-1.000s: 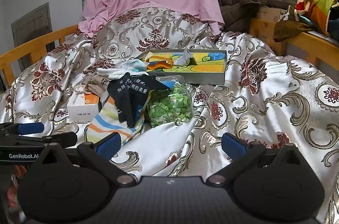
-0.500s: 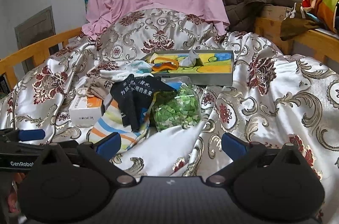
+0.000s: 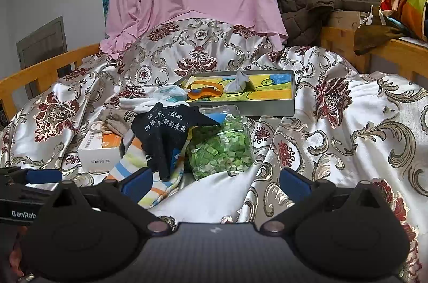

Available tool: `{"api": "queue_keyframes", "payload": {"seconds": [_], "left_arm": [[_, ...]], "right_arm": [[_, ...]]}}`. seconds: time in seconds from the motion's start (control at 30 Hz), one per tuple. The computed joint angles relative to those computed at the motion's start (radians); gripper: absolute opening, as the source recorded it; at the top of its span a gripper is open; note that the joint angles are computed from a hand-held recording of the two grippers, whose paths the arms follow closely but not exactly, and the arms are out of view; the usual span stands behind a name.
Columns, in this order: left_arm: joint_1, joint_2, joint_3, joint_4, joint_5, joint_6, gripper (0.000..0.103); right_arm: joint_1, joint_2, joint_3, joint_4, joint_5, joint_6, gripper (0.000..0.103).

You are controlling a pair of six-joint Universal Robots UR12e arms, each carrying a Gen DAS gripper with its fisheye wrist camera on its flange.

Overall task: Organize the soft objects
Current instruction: 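Grasp the striped sock with the left tool while the right tool grasps the black printed sock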

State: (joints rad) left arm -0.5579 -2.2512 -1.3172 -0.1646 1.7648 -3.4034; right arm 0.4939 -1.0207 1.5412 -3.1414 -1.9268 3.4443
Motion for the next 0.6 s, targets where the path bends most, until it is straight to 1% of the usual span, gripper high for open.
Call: {"api": "queue_keyframes", "payload": {"seconds": [0.1,0.27,0.4,0.47,0.6], "left_arm": [[0.007,-0.005,0.009,-0.009,-0.035,0.005,0.102],[0.019,-0.015,0.024,-0.018,-0.080,0.006,0.102],[0.024,-0.024,0.037,-0.025,-0.084,0.002,0.102],[0.028,-0.027,0.044,-0.033,-0.090,0.003,0.102],[0.037,-0.037,0.061,-0.052,-0.128,0.019,0.102]], "right_arm": [[-0.002,0.007,-0.002,-0.020,0.002,-0.008,0.103],[-0.002,0.032,-0.017,-0.089,-0.014,-0.107,0.103],[-0.005,0.062,-0.044,-0.155,-0.028,-0.199,0.103],[-0.011,0.073,-0.056,-0.171,-0.007,-0.232,0.103],[-0.025,0.096,-0.087,-0.187,0.058,-0.293,0.103]]}}
